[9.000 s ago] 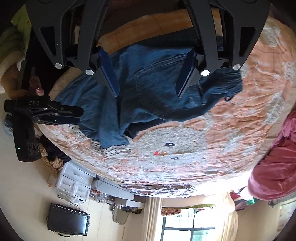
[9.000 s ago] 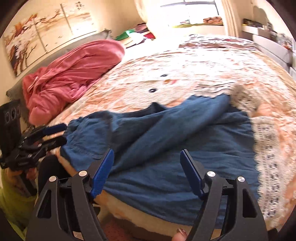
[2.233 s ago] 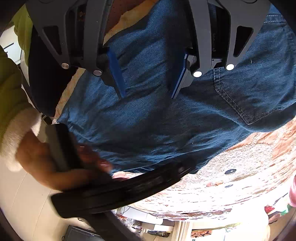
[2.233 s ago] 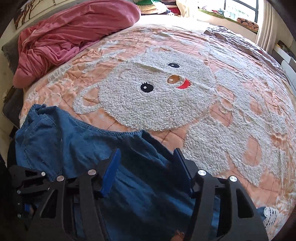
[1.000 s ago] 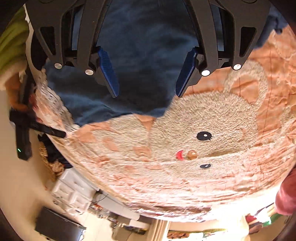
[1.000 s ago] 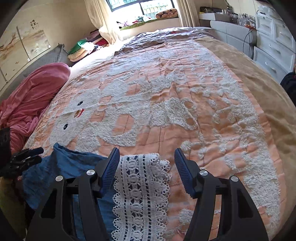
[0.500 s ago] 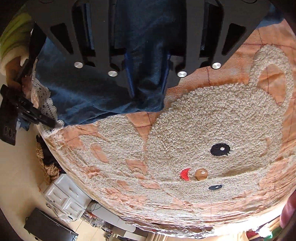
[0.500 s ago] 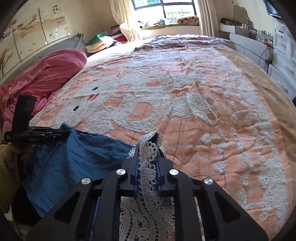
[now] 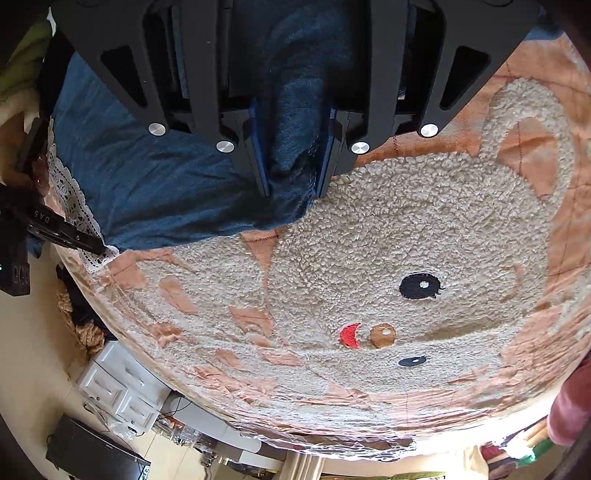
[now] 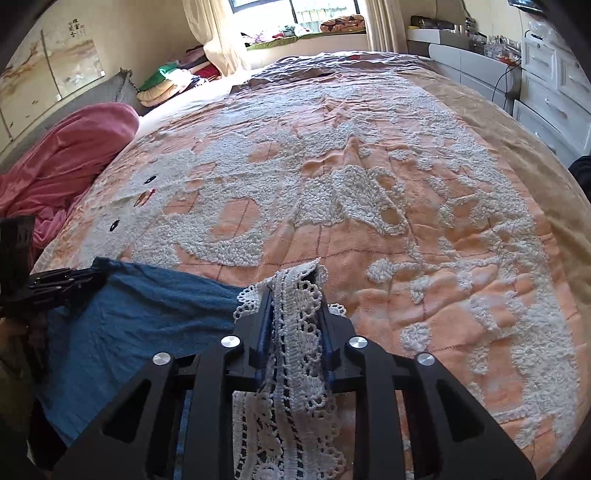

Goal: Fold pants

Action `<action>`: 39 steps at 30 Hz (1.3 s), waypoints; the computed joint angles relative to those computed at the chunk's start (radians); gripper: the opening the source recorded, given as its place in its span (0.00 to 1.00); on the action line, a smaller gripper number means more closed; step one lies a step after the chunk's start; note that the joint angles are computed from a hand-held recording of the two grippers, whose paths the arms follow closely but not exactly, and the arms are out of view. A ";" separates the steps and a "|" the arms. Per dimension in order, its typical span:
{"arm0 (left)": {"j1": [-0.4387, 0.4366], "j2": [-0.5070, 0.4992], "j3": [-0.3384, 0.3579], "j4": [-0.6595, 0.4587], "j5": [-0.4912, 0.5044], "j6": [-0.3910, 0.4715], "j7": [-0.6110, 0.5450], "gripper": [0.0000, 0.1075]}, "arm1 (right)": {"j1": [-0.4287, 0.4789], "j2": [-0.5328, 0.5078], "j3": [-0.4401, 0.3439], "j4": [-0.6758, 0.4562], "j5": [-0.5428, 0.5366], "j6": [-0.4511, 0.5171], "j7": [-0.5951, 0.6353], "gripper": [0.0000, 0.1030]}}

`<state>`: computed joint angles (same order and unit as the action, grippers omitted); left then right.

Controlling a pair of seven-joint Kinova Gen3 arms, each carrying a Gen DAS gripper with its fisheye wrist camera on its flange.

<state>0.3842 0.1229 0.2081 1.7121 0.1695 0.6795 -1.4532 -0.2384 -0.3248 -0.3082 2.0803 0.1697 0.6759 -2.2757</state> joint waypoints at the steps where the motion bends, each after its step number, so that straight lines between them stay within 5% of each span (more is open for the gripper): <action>1: 0.005 -0.003 -0.002 -0.001 -0.014 0.001 0.012 0.22 | 0.014 -0.009 -0.020 -0.004 0.016 0.020 -0.022 0.46; 2: 0.009 -0.012 0.000 0.001 -0.033 0.000 0.030 0.23 | 0.014 -0.028 -0.021 -0.003 0.015 0.032 -0.030 0.54; 9: 0.021 -0.177 -0.020 0.084 -0.084 0.000 0.068 0.45 | 0.013 -0.268 -0.008 0.039 -0.105 0.114 -0.033 0.61; 18: -0.064 -0.452 0.078 0.278 -0.155 0.124 0.159 0.47 | 0.046 -0.395 -0.091 0.061 -0.260 0.287 -0.045 0.61; 19: -0.071 -0.470 0.082 0.289 -0.165 0.133 0.166 0.47 | 0.052 -0.398 -0.102 0.063 -0.269 0.290 -0.050 0.57; 21: -0.106 -0.493 0.119 0.296 -0.211 0.168 0.206 0.47 | 0.042 -0.394 -0.113 0.065 -0.286 0.285 -0.038 0.19; 25: -0.134 -0.494 0.102 0.318 -0.238 0.179 0.207 0.37 | 0.047 -0.406 -0.145 0.033 -0.292 0.321 -0.040 0.11; 28: -0.099 -0.504 0.013 0.323 -0.173 0.178 0.123 0.36 | 0.059 -0.430 -0.159 0.005 -0.296 0.386 -0.048 0.11; 31: -0.102 -0.511 0.005 0.327 -0.154 0.180 0.081 0.36 | 0.060 -0.405 -0.153 0.044 -0.328 0.394 -0.049 0.13; 32: -0.103 -0.518 0.000 0.334 -0.143 0.176 0.071 0.36 | 0.064 -0.415 -0.157 0.058 -0.327 0.383 -0.053 0.22; 33: -0.106 -0.522 -0.002 0.340 -0.135 0.169 0.063 0.36 | 0.078 -0.423 -0.167 0.064 -0.321 0.385 -0.064 0.33; 39: -0.131 -0.530 0.056 0.352 -0.146 0.151 0.069 0.47 | 0.090 -0.453 -0.162 0.086 -0.336 0.371 -0.079 0.38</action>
